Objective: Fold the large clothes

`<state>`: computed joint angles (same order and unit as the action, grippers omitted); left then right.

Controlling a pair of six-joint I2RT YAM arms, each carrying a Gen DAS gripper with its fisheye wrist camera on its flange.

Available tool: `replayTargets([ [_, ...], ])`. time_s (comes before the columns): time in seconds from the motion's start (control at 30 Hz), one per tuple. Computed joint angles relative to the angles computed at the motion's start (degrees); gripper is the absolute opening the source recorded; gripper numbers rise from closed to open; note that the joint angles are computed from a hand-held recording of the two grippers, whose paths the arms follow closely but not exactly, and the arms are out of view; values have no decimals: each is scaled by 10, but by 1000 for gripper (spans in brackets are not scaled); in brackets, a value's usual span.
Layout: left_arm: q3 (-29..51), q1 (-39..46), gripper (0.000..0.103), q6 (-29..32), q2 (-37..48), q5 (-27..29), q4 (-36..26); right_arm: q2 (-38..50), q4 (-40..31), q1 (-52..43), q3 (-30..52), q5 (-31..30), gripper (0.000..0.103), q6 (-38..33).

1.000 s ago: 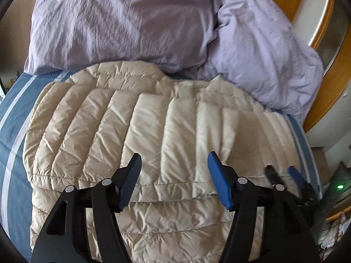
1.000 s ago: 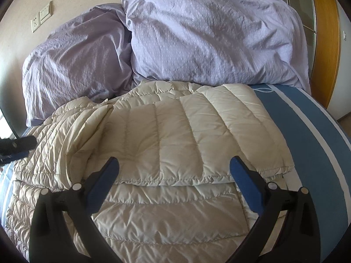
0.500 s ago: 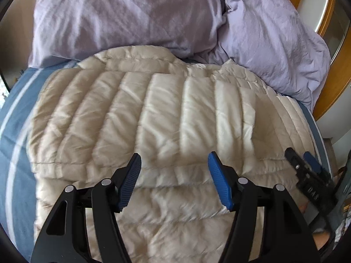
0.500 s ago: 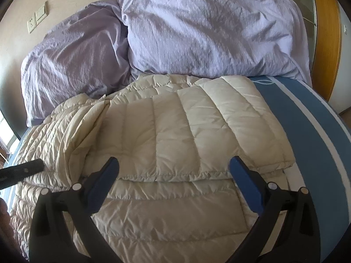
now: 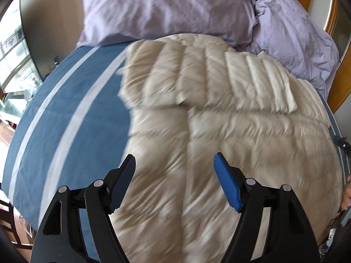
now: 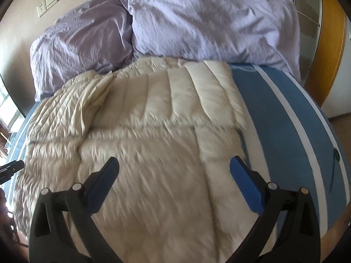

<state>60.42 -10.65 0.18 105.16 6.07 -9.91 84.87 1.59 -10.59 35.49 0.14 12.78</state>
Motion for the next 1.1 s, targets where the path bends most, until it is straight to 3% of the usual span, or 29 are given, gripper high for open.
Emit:
replayTargets([
  [0.33, -138, 108, 75, 69, -70, 72, 31, -133, -72, -116, -121, -55, 101, -73],
  [0.67, -190, 149, 75, 87, -90, 118, 50, -190, -89, -233, -194, -140, 100, -137],
  [0.97, -226, 154, 74, 90, -110, 125, 80, -213, -87, -253, -230, -185, 88, -160],
  [1.1, -241, 151, 67, 92, -122, 129, 86, -230, -70, -245, -250, -179, 81, -160],
])
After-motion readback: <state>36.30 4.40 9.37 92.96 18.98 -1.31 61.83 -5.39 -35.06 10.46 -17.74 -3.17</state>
